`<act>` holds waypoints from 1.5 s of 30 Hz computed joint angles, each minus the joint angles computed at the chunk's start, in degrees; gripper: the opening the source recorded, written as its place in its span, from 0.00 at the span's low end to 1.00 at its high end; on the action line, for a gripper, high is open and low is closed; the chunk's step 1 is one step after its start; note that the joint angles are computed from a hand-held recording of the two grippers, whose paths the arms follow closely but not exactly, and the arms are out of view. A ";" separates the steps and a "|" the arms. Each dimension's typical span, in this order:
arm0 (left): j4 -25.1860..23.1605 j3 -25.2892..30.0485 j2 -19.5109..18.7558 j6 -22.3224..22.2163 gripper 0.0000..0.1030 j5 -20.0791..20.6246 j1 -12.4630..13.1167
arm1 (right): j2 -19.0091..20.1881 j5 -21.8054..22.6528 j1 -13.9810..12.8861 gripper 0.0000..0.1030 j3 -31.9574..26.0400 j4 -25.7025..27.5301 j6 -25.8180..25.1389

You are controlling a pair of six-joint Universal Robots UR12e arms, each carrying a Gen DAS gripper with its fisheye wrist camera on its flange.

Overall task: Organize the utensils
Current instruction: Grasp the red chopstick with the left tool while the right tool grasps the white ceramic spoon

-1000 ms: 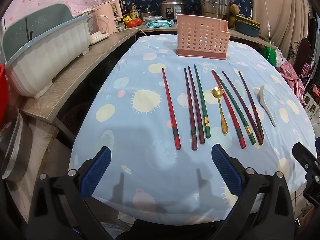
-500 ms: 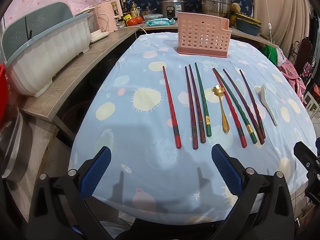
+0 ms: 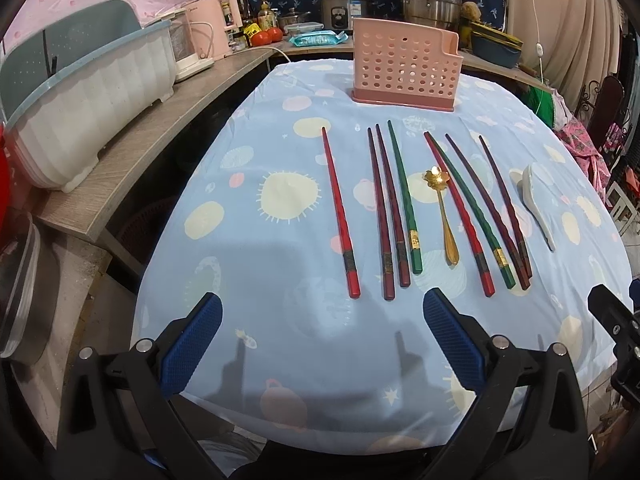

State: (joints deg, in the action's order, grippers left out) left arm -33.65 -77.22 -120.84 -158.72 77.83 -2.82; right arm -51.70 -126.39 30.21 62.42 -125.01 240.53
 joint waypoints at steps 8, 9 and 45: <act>-3.39 3.51 -2.35 -0.68 0.93 0.91 -0.39 | -0.05 0.64 -0.87 0.93 0.53 0.24 0.12; -3.96 4.20 -2.83 -0.91 0.93 1.03 -0.45 | 0.01 0.71 -1.01 0.93 0.50 0.18 -0.07; -13.46 11.50 -7.96 0.25 0.25 -6.88 0.29 | 3.33 6.57 -5.86 0.33 -0.46 -4.34 -4.69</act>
